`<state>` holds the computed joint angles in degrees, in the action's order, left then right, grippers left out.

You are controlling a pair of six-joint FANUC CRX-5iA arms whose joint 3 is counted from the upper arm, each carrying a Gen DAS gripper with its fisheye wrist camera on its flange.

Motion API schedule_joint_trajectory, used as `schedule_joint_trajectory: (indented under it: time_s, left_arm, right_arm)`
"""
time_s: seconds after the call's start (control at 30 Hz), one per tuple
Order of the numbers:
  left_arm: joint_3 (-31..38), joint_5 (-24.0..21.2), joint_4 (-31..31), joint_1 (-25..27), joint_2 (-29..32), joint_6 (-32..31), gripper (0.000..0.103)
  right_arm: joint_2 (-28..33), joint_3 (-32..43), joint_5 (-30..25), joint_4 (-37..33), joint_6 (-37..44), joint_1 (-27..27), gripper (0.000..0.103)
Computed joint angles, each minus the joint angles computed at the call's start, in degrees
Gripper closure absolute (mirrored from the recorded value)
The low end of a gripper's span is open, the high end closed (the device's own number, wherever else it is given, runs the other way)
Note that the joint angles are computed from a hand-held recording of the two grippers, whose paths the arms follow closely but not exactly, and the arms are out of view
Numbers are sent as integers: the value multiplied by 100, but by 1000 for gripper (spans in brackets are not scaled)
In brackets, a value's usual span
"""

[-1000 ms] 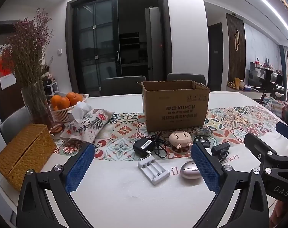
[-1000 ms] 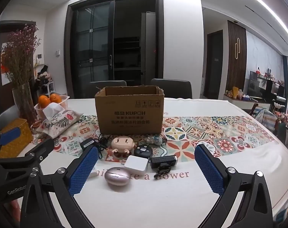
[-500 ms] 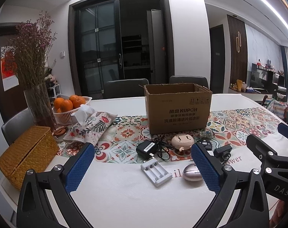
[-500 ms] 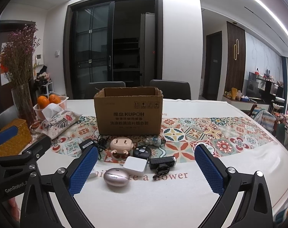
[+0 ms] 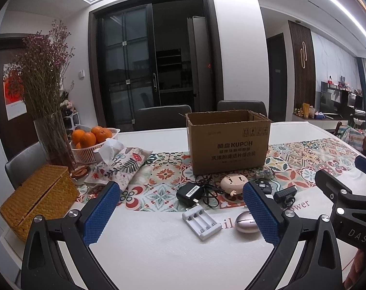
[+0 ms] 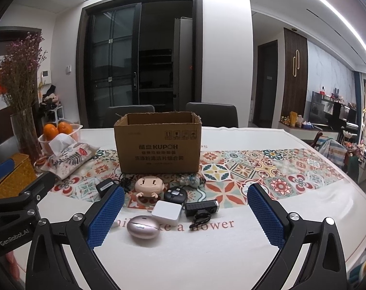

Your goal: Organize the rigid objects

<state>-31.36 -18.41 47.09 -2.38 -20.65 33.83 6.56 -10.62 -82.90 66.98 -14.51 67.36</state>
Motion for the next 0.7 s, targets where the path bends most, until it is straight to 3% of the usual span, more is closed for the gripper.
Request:
schedule_joint_trajectory:
  time_s: [0.7]
  left_arm:
    - [-53,108,22,-12,-54,-28,0]
  right_arm:
    - [-11,7,-73,44,22,12,0]
